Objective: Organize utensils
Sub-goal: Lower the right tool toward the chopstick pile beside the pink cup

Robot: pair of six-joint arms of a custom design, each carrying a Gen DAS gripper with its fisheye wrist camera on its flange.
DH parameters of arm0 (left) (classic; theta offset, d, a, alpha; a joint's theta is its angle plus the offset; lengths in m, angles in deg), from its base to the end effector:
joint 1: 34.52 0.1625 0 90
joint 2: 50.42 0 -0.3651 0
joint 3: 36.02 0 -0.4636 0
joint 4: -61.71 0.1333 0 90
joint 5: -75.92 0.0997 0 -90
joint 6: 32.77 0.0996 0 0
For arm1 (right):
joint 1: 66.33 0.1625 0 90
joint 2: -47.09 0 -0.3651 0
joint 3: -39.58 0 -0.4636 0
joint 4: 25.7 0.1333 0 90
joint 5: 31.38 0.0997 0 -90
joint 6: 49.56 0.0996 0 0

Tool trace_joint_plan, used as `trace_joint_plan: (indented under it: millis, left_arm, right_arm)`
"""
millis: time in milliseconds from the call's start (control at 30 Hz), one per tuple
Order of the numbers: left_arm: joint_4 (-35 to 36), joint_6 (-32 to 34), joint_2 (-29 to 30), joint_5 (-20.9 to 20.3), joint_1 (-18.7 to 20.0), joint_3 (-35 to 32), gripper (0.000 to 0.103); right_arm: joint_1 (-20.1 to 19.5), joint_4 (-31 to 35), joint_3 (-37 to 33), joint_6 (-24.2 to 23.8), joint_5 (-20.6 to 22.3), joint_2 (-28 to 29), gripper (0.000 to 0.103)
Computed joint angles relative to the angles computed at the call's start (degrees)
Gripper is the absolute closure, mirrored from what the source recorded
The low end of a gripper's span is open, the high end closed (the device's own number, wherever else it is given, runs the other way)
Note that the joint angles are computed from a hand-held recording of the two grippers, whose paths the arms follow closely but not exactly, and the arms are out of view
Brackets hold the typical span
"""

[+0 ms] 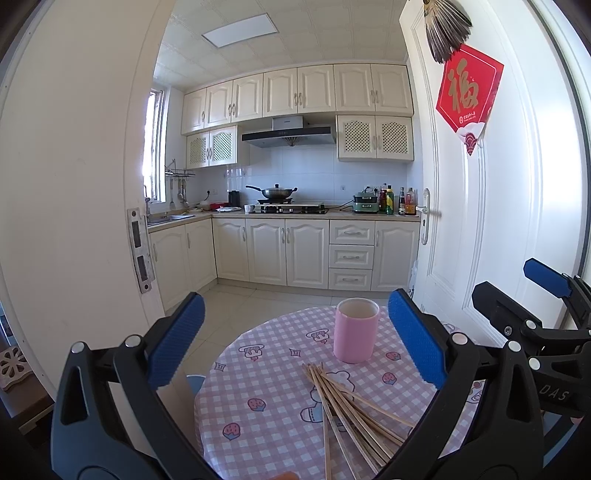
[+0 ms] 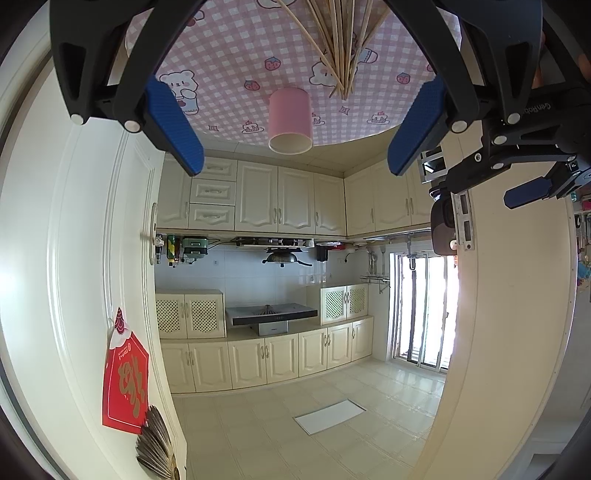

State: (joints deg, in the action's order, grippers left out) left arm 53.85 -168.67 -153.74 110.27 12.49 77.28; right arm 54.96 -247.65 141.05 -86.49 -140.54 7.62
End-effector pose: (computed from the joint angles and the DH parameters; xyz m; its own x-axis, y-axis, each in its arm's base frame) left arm -0.1321 -0.4578 0.3357 -0.6828 -0.1383 -0.7174 0.6968 0.1717 -0.6964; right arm 0.4091 -0.4793 0.0467 -0.6663 -0.3576 0.6544 -0.7236 0.0977 -0.6833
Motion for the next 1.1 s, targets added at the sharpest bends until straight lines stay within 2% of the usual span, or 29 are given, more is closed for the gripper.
trace_joint_plan:
  millis: [933, 1100]
  left_arm:
    - [3.91, -4.26, 3.88, -0.38, 2.14, -3.25, 0.006]
    - [12.67, -12.81, 7.97, 0.86, 4.66, -8.02, 0.006]
  right_arm:
    - [-0.90, 4.23, -1.29, 1.25, -0.84, 0.47, 0.007]
    - [-1.55, 12.00, -2.98, 4.59, -3.40, 0.46, 0.007]
